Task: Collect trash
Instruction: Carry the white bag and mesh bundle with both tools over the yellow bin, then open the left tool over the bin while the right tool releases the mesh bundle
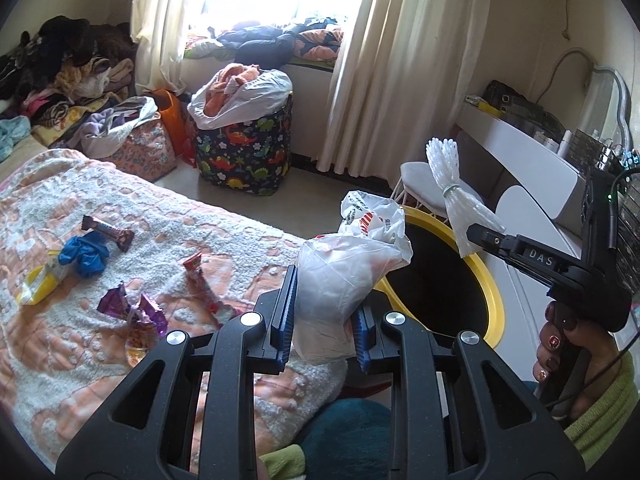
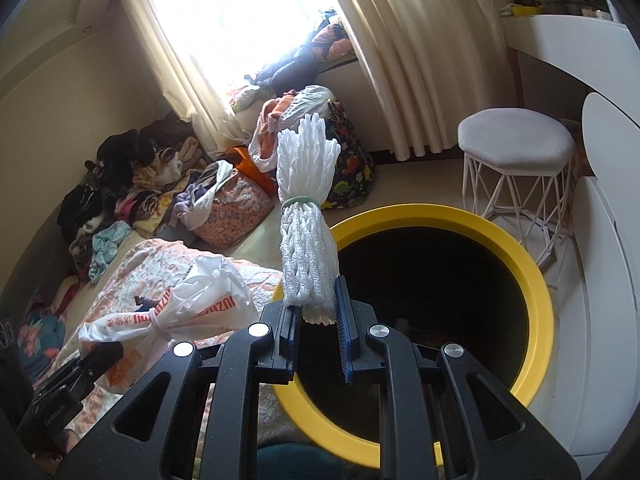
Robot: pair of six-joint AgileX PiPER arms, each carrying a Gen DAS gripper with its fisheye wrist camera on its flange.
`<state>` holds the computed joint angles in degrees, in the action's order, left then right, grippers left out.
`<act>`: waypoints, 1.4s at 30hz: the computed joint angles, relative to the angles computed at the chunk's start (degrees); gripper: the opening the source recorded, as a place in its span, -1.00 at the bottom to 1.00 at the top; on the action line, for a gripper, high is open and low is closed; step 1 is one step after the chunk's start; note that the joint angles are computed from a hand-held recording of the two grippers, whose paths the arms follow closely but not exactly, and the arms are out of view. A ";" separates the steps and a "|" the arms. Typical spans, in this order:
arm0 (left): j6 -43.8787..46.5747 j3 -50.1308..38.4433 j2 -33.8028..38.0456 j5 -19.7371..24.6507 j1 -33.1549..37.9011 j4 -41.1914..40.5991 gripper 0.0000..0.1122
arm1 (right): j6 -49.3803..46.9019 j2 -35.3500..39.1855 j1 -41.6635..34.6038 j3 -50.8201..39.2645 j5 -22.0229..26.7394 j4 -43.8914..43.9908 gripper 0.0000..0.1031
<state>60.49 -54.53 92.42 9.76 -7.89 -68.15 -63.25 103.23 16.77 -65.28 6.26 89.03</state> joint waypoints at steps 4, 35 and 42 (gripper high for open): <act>-1.96 -1.10 1.16 -0.45 -1.75 2.28 -0.68 | -1.62 -0.10 -1.34 0.52 0.09 2.15 -0.70; -54.53 -14.22 15.56 -0.80 -12.89 57.02 -0.68 | 26.56 4.89 -9.62 0.01 4.71 -23.47 -0.70; -56.05 -15.34 16.79 -0.69 -13.17 58.21 -0.68 | 33.69 6.20 -9.74 -0.92 5.33 -30.05 -0.69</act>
